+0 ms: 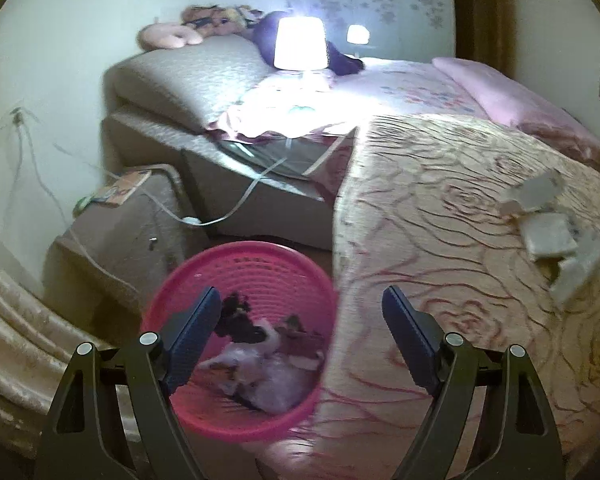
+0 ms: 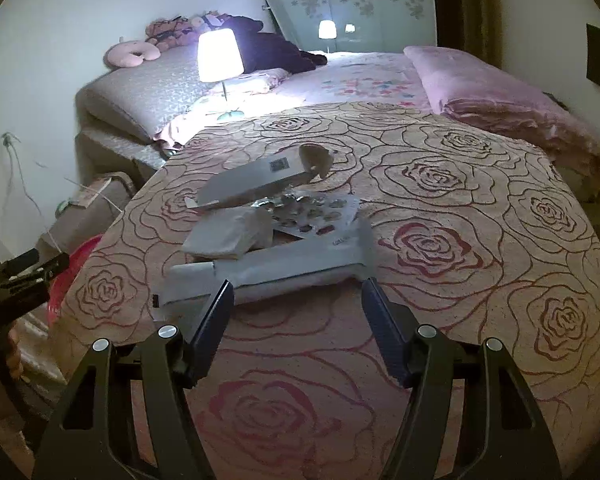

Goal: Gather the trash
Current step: 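Move both open tools back to the trash on the bed, then reach the left tool to the white tissue and close on it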

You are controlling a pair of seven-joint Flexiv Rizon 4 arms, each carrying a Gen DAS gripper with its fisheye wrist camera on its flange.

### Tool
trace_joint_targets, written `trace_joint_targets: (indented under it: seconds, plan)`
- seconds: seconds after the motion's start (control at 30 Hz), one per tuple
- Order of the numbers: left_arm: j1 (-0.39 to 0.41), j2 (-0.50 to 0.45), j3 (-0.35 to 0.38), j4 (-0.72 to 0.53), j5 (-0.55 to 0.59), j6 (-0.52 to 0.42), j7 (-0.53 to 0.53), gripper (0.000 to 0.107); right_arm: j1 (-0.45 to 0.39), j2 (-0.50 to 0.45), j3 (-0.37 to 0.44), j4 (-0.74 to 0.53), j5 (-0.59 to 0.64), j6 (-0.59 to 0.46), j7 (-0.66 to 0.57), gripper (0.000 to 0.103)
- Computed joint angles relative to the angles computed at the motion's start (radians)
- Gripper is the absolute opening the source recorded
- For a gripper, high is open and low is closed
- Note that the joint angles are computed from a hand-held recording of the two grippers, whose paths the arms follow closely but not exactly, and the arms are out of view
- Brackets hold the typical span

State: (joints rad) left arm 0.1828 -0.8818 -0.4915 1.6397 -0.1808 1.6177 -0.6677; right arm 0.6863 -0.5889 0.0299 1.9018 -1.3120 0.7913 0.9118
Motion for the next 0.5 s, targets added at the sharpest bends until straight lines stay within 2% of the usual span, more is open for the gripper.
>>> trace_joint_targets:
  seconds: [0.17,0.37,0.5]
  plan:
    - [-0.003,0.013,-0.026,0.035,0.022,-0.008,0.03,0.08,0.002,0.006,0.002,0.011,-0.003,-0.012,0.006,0.064]
    - [-0.025,0.027,-0.052,0.043,0.018,-0.042,0.065,0.08,-0.008,0.019,0.007,0.047,-0.026,-0.006,0.07,0.064]
    - [-0.05,0.036,-0.072,0.036,-0.002,-0.096,0.103,0.08,-0.016,0.03,0.014,0.076,-0.046,-0.004,0.123,0.064]
